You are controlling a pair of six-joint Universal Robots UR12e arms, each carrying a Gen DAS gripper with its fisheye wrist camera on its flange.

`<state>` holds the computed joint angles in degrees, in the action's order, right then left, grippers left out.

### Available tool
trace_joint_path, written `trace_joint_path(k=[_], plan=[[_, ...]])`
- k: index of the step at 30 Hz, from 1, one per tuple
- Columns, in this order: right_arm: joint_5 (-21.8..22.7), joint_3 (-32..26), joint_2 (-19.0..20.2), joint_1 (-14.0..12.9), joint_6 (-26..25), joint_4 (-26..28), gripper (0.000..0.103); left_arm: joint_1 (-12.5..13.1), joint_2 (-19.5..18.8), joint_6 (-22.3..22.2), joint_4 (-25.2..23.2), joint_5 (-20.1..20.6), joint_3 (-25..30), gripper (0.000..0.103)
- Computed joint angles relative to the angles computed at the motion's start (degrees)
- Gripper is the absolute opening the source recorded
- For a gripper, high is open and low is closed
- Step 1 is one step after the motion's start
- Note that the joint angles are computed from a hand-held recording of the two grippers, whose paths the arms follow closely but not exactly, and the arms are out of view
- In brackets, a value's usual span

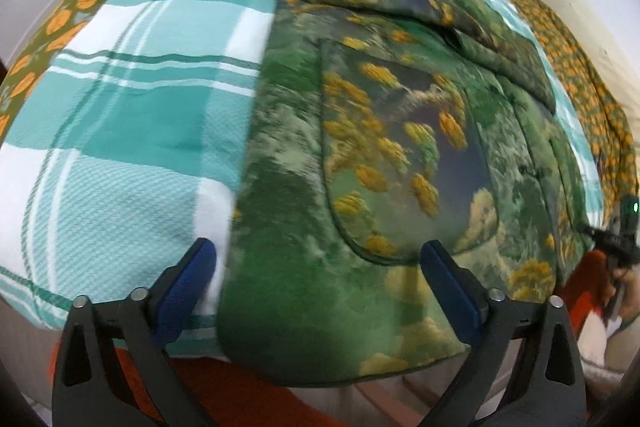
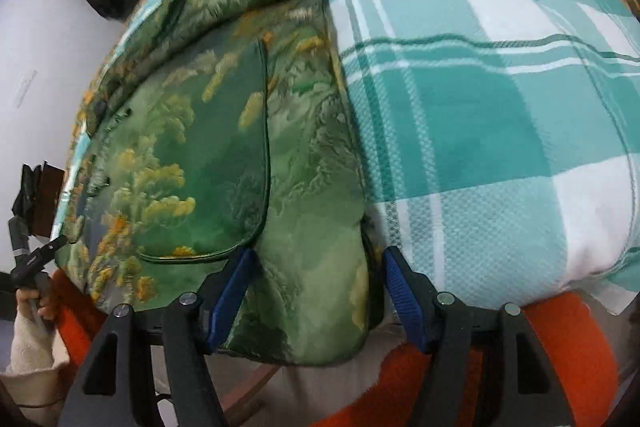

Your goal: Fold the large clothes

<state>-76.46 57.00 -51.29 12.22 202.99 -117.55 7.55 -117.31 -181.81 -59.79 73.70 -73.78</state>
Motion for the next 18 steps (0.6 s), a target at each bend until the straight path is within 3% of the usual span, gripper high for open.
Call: trace_joint_path(k=[2, 5, 6, 7, 8, 10, 18], plan=[[0.58, -0.66, 0.21, 0.25, -1.74, 0.18, 0.07, -0.27, 0.05, 1.0, -1.24, 0.02, 0.36, 0.074], [1.42, -1.17, 0.19, 0.78, -4.7, -0.04, 0.058, -0.52, 0.36, 0.52, -1.65, 0.8, 0.48, 0.048], [0.55, -1.87, 0.38, 1.11, -5.82, 0.62, 0.042, -0.47, 0.4, -0.31, -1.93, 0.86, 0.64, 0.034], [-0.06, -2.39, 0.54, 1.29, -6.25, 1.03, 0.028, -0.28, 0.46, -1.05, -2.21, 0.23, 0.74, 0.026], [-0.67, -2.91, 0.65, 1.49, -6.36, 1.26, 0.022, -0.04, 0.46, -1.71, -2.64, -0.75, 0.93, 0.018], [-0.89, -3.58, 0.8, 1.65, -6.08, 0.95, 0.016, 0.28, 0.55, -3.14, -2.88, -2.02, 1.26, 0.014], [-0.22, -4.6, -0.35, 1.68, -6.92, -1.85, 0.014, 0.71, 2.64, -3.94, 0.43, -5.17, 0.16, 0.01]])
